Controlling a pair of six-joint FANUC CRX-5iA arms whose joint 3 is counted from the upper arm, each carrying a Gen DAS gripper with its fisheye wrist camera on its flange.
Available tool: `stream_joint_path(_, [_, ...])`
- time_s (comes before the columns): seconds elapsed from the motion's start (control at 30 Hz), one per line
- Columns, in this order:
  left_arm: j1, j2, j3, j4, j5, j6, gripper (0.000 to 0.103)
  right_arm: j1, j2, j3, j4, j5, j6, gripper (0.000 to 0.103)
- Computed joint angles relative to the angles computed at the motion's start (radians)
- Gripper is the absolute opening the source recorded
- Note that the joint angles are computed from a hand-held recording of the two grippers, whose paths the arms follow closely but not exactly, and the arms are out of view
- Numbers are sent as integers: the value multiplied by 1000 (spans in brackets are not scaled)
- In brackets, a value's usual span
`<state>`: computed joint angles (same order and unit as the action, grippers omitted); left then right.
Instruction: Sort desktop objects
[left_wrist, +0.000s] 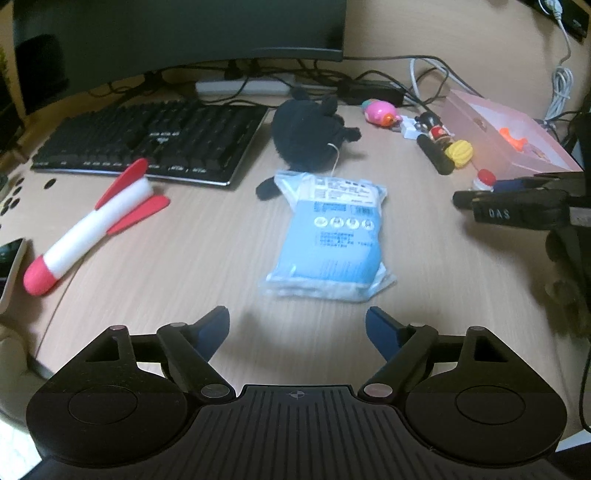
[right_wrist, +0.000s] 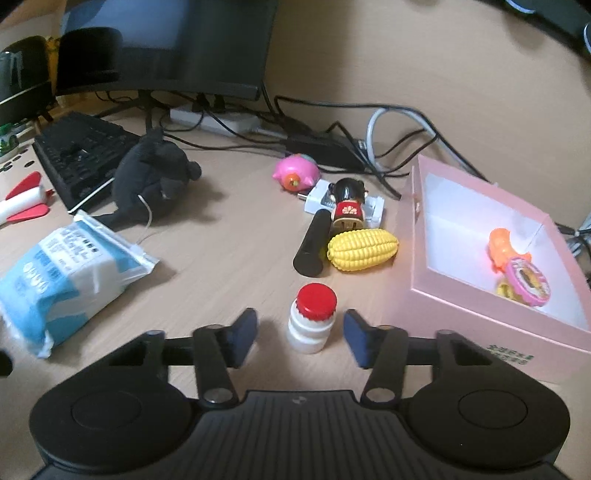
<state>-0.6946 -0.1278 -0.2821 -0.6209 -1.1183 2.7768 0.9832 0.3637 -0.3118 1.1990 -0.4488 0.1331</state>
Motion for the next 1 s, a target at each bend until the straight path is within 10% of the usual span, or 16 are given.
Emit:
stream_joint_path(0.1, [-3,-9,-3,1,2,5,90,4,10,19,-41,-12,31,26])
stream_joint_path(0.53, [50,98,80,-37,63,-65,92,41,-131,-131,-23,-33,-31,25])
stream_joint_path(0.8, [60,157,122,-37,87,-103,60,76,-198,-188,-78,-90,-30,25])
stream_joint_path(1.0, [-19,159,163,-78,80,-126,58,89,-225,-209,-109,-146,-4,25])
